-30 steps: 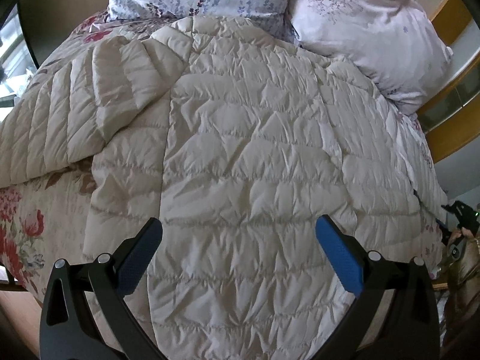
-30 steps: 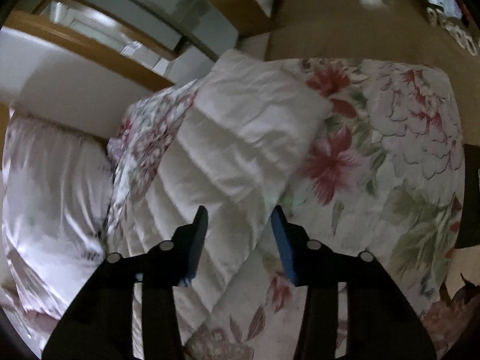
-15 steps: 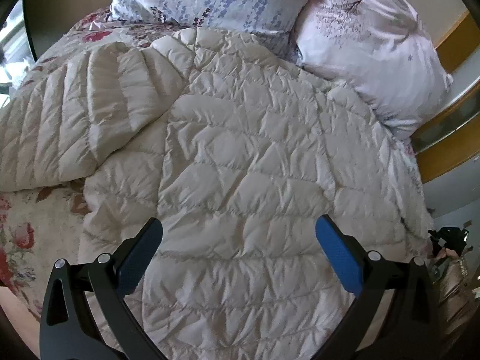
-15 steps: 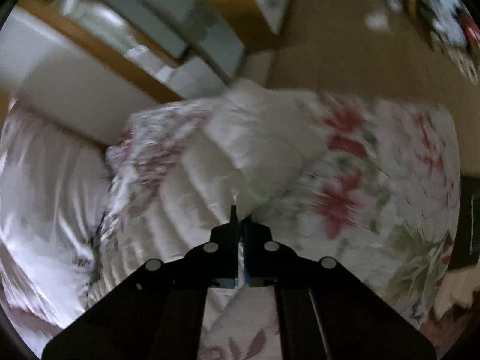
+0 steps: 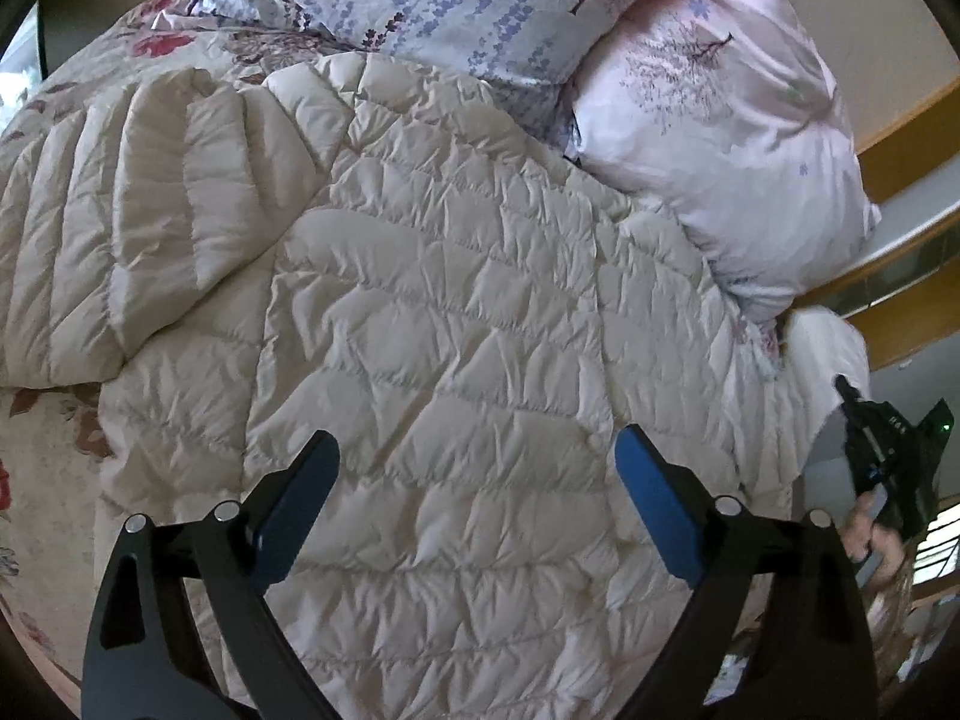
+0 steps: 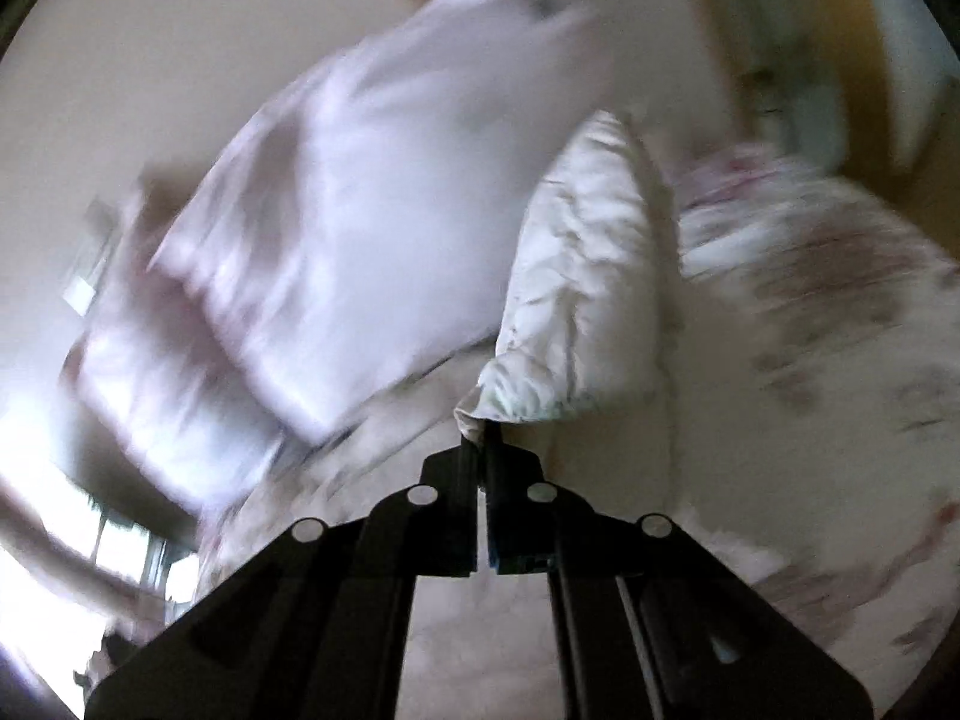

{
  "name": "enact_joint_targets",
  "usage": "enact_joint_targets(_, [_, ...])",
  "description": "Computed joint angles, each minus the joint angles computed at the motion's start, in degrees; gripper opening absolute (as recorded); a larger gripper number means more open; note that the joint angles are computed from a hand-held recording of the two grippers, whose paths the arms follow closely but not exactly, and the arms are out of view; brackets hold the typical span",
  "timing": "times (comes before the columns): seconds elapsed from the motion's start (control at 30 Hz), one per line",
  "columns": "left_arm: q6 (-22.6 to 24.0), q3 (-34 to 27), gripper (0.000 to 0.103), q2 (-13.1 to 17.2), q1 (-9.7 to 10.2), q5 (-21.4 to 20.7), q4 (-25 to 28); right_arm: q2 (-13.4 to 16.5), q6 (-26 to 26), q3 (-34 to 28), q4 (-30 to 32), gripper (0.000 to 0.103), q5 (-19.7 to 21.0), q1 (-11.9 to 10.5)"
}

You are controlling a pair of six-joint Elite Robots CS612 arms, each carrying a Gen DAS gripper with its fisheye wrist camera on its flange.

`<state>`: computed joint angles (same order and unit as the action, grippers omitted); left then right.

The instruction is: Fold large clothes

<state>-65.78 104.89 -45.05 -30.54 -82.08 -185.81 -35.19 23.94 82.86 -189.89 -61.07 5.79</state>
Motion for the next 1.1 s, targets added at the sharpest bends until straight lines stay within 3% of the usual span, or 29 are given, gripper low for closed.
enact_joint_targets(0.07, [-0.53, -0.29, 0.094, 0.44, 0.29, -0.66, -1.32, 0.67, -4.98, -1.19, 4.09, 0.003, 3.15, 2.34])
enact_joint_targets(0.2, [-2.20, -1.32, 0.094, 1.73, 1.09, -3.08, -3.91, 1.31, -10.15, -1.59, 11.33, 0.003, 6.86, 5.40])
enact_joint_targets(0.3, [-4.02, -2.16, 0.093, 2.70, 1.70, -4.83, -5.44, 1.50, -15.84, -2.44, 15.86, 0.004, 5.43, 7.86])
enact_joint_targets(0.37, [-5.24, -3.17, 0.093, 3.68, 2.22, -6.38, -6.20, 1.17, -19.69, -2.53, 20.12, 0.011, 5.22, 8.64])
enact_joint_targets(0.43, [-5.81, -4.05, 0.093, 4.43, 2.54, -7.56, -6.32, 0.40, -22.92, -2.05, 24.33, 0.035, 4.97, 9.10])
enact_joint_targets(0.47, [-6.00, -4.64, 0.093, 4.91, 2.70, -8.35, -6.41, -0.06, -23.95, -1.28, 24.79, 0.056, 5.25, 9.08])
enact_joint_targets(0.5, [-6.00, -5.06, 0.092, 5.25, 2.76, -8.92, -6.48, -0.50, -24.20, -0.16, 24.07, 0.065, 5.48, 8.82])
enact_joint_targets(0.57, [-5.70, -5.93, 0.092, 5.89, 2.85, -9.86, -6.73, -0.89, -24.11, 0.57, 24.19, 0.066, 7.07, 8.01])
enact_joint_targets(0.63, [-5.35, -6.62, 0.092, 6.34, 2.90, -10.53, -6.71, -1.25, -21.66, 1.90, 24.43, 0.067, 9.16, 6.81])
enact_joint_targets(0.77, [-6.02, -7.99, 0.085, 7.20, 3.24, -11.13, -5.38, -1.60, -11.40, 4.95, 22.13, 0.066, 11.26, 3.69])
enact_joint_targets(0.93, [-10.82, -9.28, 0.071, 8.49, 4.04, -11.54, -4.74, 0.26, 7.24, 6.76, 11.94, 0.060, 12.48, 0.01])
enact_joint_targets(1.0, [-10.98, -9.99, 0.060, 8.99, 4.28, -11.35, -4.90, 1.14, 12.22, 6.39, 8.50, 0.057, 12.64, -0.68])
enact_joint_targets(1.03, [-10.81, -10.43, 0.056, 9.21, 4.39, -11.34, -4.87, 1.66, 13.89, 5.62, 7.58, 0.051, 11.74, -0.81])
enact_joint_targets(1.07, [-10.40, -10.98, 0.046, 9.42, 4.51, -11.43, -4.31, 1.86, 14.55, 5.30, 7.35, 0.045, 10.73, -0.89])
enact_joint_targets(1.1, [-10.31, -11.35, 0.027, 9.72, 4.64, -11.66, -4.77, 2.26, 16.05, 4.60, 7.13, 0.026, 9.59, -0.81])
